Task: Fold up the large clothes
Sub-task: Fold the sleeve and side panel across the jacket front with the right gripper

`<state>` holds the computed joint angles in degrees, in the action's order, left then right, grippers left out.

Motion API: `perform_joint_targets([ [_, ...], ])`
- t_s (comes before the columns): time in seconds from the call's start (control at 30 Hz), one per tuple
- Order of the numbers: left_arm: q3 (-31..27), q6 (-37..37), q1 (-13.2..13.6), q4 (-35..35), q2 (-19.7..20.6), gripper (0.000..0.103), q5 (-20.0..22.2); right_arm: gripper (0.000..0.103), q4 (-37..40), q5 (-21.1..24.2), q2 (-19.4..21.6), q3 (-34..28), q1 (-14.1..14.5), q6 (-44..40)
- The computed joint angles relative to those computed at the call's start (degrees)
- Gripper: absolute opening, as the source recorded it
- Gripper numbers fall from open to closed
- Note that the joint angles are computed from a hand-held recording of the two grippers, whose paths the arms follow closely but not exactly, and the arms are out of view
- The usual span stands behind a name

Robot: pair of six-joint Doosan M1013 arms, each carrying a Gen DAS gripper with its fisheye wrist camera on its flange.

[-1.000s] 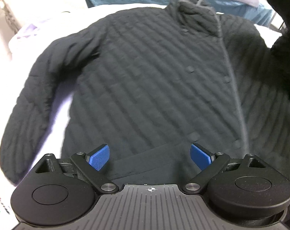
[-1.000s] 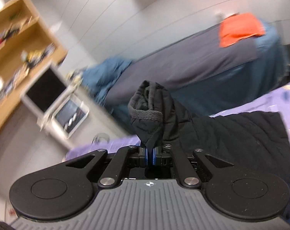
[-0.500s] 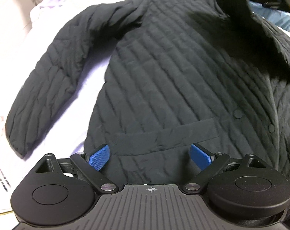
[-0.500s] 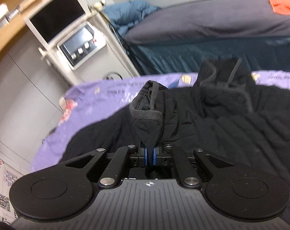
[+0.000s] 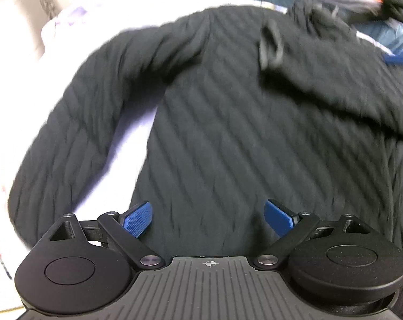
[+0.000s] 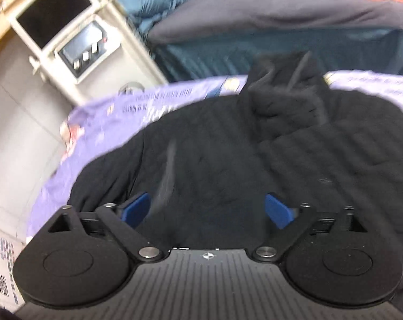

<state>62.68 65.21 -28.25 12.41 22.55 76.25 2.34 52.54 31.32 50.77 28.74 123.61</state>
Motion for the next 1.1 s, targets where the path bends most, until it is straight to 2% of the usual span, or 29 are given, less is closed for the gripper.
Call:
perform_joint_targets([
  [0.07, -2.0, 1.1, -0.1, 0.2, 1.0, 0.103, -2.2, 0.101, -5.5, 2.3, -1.2, 1.5, 0.1, 0.3],
  [0.13, -5.0, 3.7, -0.4, 0.0, 2.7, 0.103, -3.7, 0.102, -11.3, 6.7, -1.8, 2.4, 0.3, 0.8],
  [0.23, -10.9, 9.4, -1.3, 0.0, 6.7, 0.103, -3.3, 0.102, -16.8, 13.2, -2.4, 4.1, 0.0, 3.0],
  [0.33, -16.4, 13.3, -2.0, -0.2, 10.8, 0.103, -2.8, 0.102, -14.4, 16.0, -3.0, 6.0, -1.3, 5.8],
  [0.43, -21.4, 16.0, -2.3, -1.2, 14.7, 0.103, -1.1, 0.103, -11.6, 14.4, -3.8, 8.5, -2.0, 4.6],
  [0.5, -25.1, 17.4, -2.3, -1.6, 17.6, 0.103, 2.0, 0.103, -10.2, 15.0, -3.3, 8.9, -2.1, 0.3],
  [0.6, -29.7, 16.9, -2.1, -1.8, 21.4, 0.103, 7.7, 0.103, -9.2, 18.4, -1.8, 7.8, -2.0, -6.1],
  [0.73, -28.9, 12.6, -0.2, -7.7, 21.4, 0.103, 7.1, 0.103, -8.4, 17.6, -2.1, 9.2, -2.3, -6.2],
  [0.83, -25.5, 13.0, 0.6, -10.1, 19.9, 0.103, 3.6, 0.103, -7.6, 17.2, -1.9, 9.6, -2.6, -6.2],
  [0.93, -23.1, 13.5, 0.5, -9.8, 18.7, 0.103, 1.2, 0.103, -7.2, 18.3, -1.2, 8.8, -2.7, -6.1],
  [1.1, -24.0, 11.8, -0.6, -6.5, 19.4, 0.103, 2.7, 0.103, -6.4, 22.4, 0.9, 5.2, -3.4, -6.9],
])
